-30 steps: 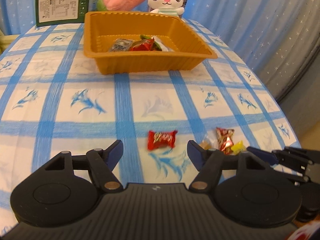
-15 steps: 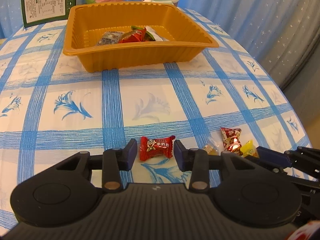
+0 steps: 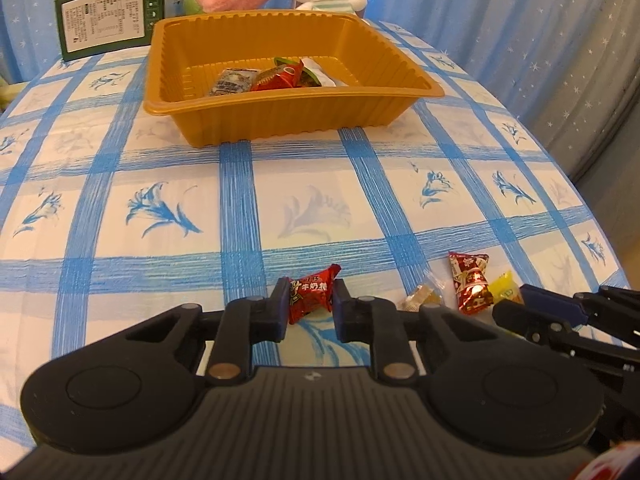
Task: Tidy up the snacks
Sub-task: 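Grasp the yellow-green candy with the right tool while the left tool grasps a red candy, then carry the red candy and yellow-green candy over the orange tray with both tools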
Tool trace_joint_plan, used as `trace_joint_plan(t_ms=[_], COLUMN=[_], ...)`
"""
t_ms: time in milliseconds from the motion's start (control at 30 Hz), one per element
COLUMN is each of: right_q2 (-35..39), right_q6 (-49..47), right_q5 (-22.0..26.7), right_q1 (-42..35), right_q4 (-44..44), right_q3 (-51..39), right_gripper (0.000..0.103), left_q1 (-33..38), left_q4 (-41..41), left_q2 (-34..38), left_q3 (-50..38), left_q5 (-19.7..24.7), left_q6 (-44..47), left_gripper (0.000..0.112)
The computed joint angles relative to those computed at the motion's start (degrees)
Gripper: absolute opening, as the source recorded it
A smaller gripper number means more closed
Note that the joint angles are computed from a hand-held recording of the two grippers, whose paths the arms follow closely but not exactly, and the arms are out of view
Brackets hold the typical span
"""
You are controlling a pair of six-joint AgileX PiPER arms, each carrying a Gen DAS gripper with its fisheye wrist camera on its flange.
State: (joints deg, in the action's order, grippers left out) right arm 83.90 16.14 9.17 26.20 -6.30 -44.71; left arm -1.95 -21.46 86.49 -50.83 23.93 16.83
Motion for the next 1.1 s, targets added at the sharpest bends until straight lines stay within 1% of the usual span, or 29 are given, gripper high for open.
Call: trace_joint_plan(t_ms=[267,467,700,800,1100], right_q2=[-0.77,-1.35,-1.70,-1.78,-0.76], right_q6=[0.68,-0.17,-4.05,-7.16,-10.65], right_q5=[-0.24,0.18,1.47,1.98,4.22], right_q1=[-0.01,0.02,-0.44,-0.84,-1.68], right_q4=[-0.24,1.05,5.85,9.10,12.25], right_q3=[0.12,-0.01,-1.01,-1.70,-5.57], right_gripper=[0.021,0.021,0.021,0.021,0.021], left_q1=[1.07,1.36,1.49,1.69,2.60], left_q4=[3.36,4.07,3.98,3.71,3.09], left_q2=[-6.06,-9.11,-10.63,-10.90,-10.73], left_q3=[2.25,2.92,2.85,2.57,0.49], left_q5=[2.66,4.41,5.38,5.69,6.92], left_q6=[-5.45,-6.97,-7.04,-6.87,-5.71], left_gripper=[0.019,0.019,0.019,0.019,0.019])
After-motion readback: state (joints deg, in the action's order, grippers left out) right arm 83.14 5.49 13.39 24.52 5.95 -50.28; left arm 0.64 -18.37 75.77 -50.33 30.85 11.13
